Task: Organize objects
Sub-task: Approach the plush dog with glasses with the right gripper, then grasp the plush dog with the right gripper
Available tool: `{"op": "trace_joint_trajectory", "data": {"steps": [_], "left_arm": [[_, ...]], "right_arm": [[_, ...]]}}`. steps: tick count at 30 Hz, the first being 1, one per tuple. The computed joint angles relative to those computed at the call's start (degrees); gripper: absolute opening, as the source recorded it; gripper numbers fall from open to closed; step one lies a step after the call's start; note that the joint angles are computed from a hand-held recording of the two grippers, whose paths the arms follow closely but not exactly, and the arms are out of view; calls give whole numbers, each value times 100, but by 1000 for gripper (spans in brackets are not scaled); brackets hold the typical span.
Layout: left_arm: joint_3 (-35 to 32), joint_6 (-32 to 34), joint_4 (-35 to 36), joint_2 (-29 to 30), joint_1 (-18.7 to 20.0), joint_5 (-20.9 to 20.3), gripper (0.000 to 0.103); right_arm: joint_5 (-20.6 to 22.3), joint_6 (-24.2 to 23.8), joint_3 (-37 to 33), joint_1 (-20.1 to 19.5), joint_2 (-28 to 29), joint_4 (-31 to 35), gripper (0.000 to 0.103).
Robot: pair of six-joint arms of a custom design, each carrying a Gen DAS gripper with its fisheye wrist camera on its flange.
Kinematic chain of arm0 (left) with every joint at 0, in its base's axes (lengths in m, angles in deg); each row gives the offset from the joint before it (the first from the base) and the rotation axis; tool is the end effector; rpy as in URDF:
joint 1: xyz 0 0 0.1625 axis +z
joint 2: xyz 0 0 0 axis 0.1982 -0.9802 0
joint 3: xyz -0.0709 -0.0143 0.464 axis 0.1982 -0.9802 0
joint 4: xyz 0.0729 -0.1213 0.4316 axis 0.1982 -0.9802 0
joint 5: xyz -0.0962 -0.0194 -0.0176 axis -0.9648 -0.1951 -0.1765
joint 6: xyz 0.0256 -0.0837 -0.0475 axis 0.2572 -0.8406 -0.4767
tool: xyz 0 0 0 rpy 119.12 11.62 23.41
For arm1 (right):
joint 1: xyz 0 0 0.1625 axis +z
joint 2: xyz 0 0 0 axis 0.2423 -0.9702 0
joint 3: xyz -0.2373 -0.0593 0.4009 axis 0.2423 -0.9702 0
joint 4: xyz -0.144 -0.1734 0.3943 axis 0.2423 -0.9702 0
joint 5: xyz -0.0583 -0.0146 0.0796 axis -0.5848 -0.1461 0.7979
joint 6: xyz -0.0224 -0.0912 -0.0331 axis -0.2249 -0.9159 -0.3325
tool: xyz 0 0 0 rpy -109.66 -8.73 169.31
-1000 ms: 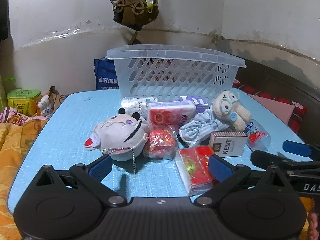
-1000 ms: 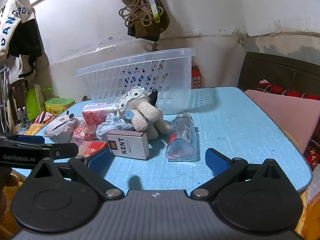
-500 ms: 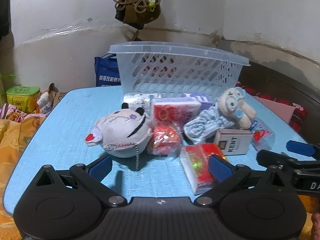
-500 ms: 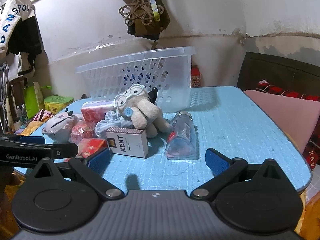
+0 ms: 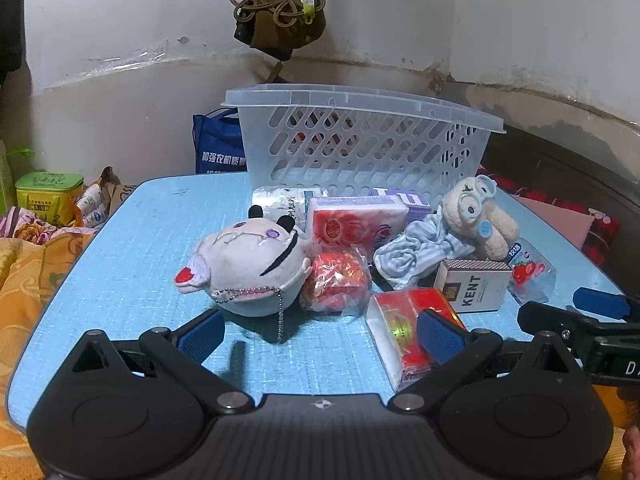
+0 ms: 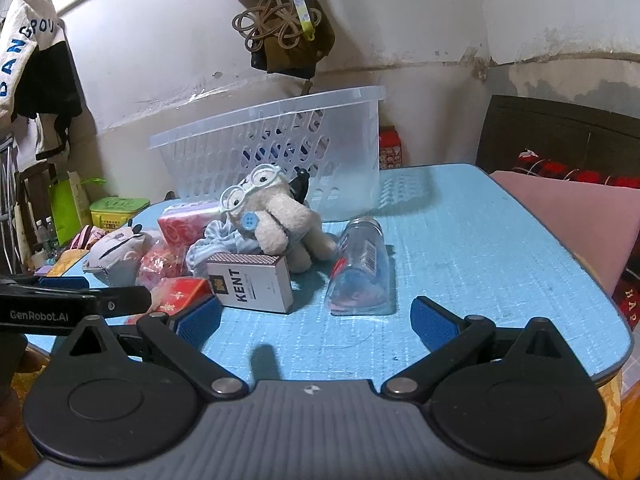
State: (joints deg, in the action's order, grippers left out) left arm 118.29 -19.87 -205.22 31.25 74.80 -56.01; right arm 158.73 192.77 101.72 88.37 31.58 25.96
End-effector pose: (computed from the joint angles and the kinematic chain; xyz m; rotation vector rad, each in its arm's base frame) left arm 0.0954 -0.7107 0.1753 1.0404 2.3948 -0.9834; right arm 0.2095 -0.5997 -0.1453 0.2568 -2.0439 1.3954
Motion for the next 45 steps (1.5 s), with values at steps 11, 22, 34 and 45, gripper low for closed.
{"op": "trace_joint_trajectory", "data": {"steps": [11, 22, 34, 45], "left_arm": [[-10, -20, 12, 0, 6, 5, 103], [3, -34, -174, 10, 20, 7, 103], [-732, -113, 263, -329, -158, -1059, 100], [-3671, -684, 2173, 1350, -588, 796, 53]], "right_arm": [[99, -92, -36, 7, 47, -41, 103], [50, -81, 26, -26, 57, -225, 103], [-799, -638, 406, -359, -44, -1394, 103], [-1794, 283, 989, -894, -270, -2000, 103]]}}
